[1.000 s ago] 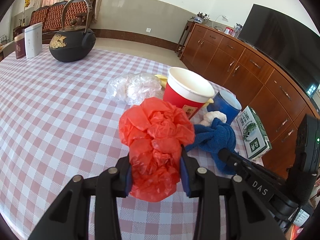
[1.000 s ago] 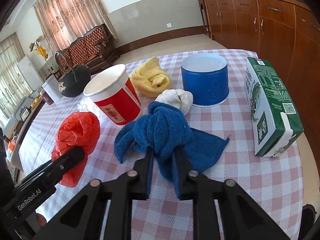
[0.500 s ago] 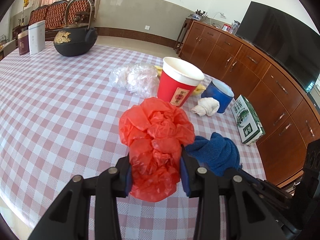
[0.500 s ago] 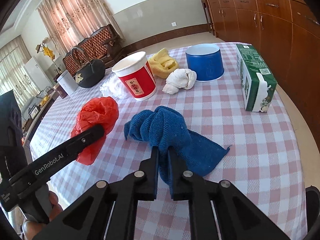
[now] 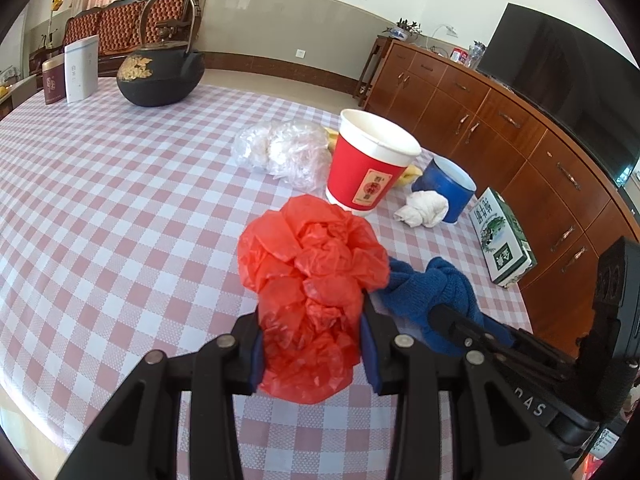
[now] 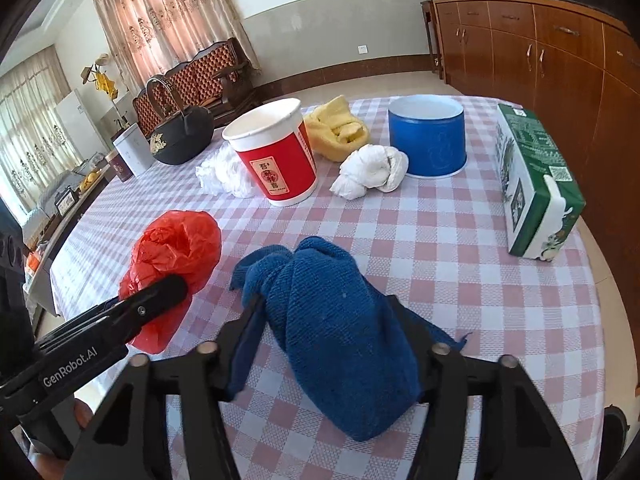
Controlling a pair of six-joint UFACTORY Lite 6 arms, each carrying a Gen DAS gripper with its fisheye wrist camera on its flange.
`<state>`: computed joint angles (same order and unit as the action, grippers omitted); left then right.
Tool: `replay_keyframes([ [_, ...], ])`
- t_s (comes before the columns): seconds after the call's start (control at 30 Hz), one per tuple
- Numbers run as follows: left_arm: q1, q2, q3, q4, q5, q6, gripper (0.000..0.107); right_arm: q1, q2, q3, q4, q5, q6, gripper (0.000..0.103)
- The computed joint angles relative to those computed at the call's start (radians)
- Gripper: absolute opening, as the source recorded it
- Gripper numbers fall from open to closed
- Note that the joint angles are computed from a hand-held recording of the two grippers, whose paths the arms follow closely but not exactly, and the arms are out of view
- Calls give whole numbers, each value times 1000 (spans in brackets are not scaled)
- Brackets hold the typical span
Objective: Collect trash
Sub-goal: 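Carry the bag and towel to the black bin and release both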
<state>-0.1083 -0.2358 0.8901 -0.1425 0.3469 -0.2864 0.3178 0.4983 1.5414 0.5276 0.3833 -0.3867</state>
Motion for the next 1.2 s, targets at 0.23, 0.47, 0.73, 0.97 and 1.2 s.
replay_keyframes([
  [0.23, -45, -48, -19, 60, 17, -72, 40, -12, -96, -123, 132, -24, -86, 28],
  [0.47, -165, -112, -2, 211, 68, -258, 40, -54, -315, -305, 172, -30, -97, 28],
  [0.73, -419, -117, 44, 448, 135, -558, 40, -200, -619, -551, 164, 21, -90, 28],
  [0.97, -649, -5, 154, 573, 160, -746, 40, -458, -847, -704, 225, 147, -200, 28],
  [1.2, -814, 179, 325, 620, 158, -815, 40, -832, -961, -758, 313, 335, -394, 28],
])
